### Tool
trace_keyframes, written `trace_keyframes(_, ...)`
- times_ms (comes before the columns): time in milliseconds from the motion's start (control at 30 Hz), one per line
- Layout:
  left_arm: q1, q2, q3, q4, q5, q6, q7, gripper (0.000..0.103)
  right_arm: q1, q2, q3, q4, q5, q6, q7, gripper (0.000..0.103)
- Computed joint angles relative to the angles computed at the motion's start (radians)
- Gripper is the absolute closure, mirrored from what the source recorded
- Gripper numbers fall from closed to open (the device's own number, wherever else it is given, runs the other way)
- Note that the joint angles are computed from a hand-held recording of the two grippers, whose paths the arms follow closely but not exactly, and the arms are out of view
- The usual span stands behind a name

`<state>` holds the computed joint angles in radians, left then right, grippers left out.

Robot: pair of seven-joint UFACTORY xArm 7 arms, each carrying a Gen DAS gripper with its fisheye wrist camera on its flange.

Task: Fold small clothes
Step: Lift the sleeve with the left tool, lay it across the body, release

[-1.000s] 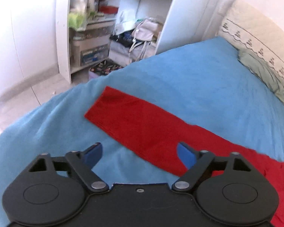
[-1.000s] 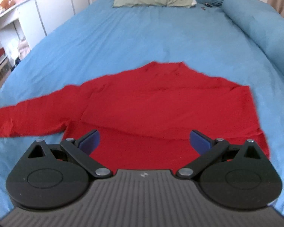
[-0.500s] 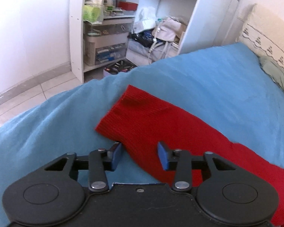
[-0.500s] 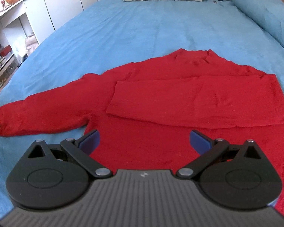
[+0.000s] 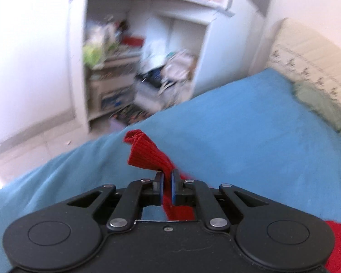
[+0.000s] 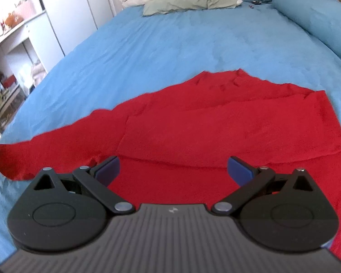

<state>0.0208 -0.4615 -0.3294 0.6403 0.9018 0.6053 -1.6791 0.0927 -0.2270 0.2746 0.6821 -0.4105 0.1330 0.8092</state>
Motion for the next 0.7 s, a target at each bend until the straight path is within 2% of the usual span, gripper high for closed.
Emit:
trace_keyframes(100,-0.031,0.057,-0.055,0.124,0.011,0.042,0.024,0.097,0.034,-0.036,-0.069,-0.025,0.064,-0.015,-0.095,0.000)
trace_keyframes(200,-0.078,0.162,-0.119,0.283,0.093,0.078,0.017,0.097,0.037,-0.079,-0.116,-0.044,0.119,-0.012,-0.180,0.000)
trace_keyframes(300,-0.135,0.319,-0.193,0.471,0.209,0.136,-0.004,0.097,0.056,-0.119,-0.188,-0.063,0.203,-0.009,-0.287,0.000)
trace_keyframes(400,-0.232,0.536,-0.246,0.693,0.318,0.206,-0.005,0.097,0.086,-0.157,-0.283,-0.080,0.292,-0.002,-0.405,0.000)
trace_keyframes(567,-0.446,0.885,-0.246,1.038,0.407,0.273,0.082,0.097,0.124,-0.217,-0.448,-0.111,0.414,0.015,-0.601,0.000)
trace_keyframes(700,-0.596,1.146,-0.227,1.310,0.354,0.293,0.224,0.097,0.151,-0.238,-0.575,-0.138,0.505,0.009,-0.745,0.000)
